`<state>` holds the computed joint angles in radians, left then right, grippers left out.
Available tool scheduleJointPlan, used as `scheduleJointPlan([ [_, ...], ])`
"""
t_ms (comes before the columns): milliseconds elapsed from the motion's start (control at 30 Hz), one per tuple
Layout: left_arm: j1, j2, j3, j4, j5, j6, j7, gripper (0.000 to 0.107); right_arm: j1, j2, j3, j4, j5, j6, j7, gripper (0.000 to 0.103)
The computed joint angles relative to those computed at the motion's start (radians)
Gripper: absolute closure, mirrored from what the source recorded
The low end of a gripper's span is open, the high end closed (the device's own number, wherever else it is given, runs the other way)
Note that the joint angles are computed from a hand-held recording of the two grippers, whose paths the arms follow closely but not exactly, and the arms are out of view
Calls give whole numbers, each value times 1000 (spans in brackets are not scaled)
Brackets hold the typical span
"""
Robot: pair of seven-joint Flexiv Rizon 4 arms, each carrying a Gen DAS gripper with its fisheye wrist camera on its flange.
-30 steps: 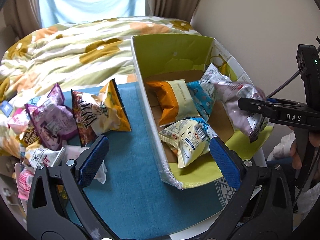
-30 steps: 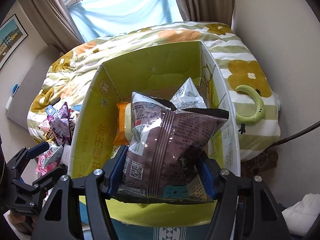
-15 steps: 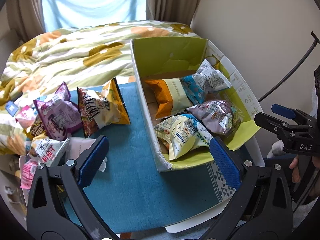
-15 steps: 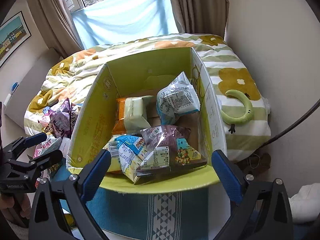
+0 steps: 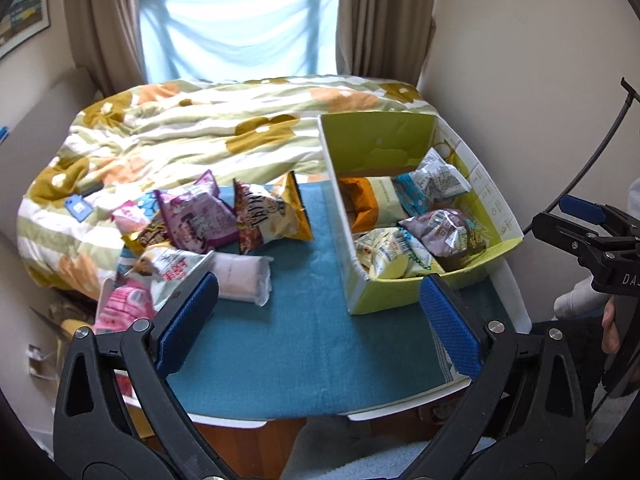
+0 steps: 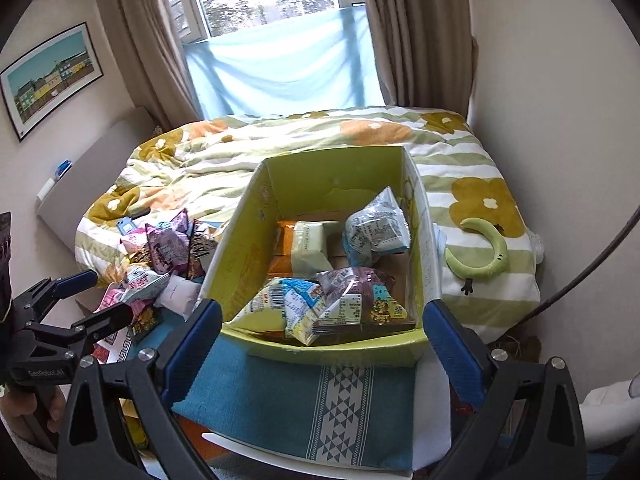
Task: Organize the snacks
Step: 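Withdraw both tools from the box back toward the snack pile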
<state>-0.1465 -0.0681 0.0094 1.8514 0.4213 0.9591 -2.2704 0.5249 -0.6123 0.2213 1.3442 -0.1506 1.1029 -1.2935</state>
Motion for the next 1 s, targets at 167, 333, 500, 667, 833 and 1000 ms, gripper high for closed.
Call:
scheduleJointPlan([
  [167, 10, 116, -1, 50, 95, -119, -95, 7, -10, 2, 66, -9, 30, 12, -114, 3],
  [333, 71, 215, -4, 144, 92, -124, -103, 7, 17, -5, 85, -29, 58, 22, -175, 3],
  [500, 137, 272, 20, 257, 26, -39, -38, 7, 39, -36, 118, -83, 104, -2, -204, 3],
  [667, 206, 277, 61, 332, -48, 45, 101, 7, 99, -98, 113, -181, 114, -53, -216, 3],
  [833, 270, 224, 125, 377, -202, 103, 329, 7, 186, -196, 80, -350, 96, -154, -181, 3],
  [1000, 313, 138, 176, 425, -461, 152, 624, 7, 292, -355, 13, -625, 43, -324, -143, 3],
])
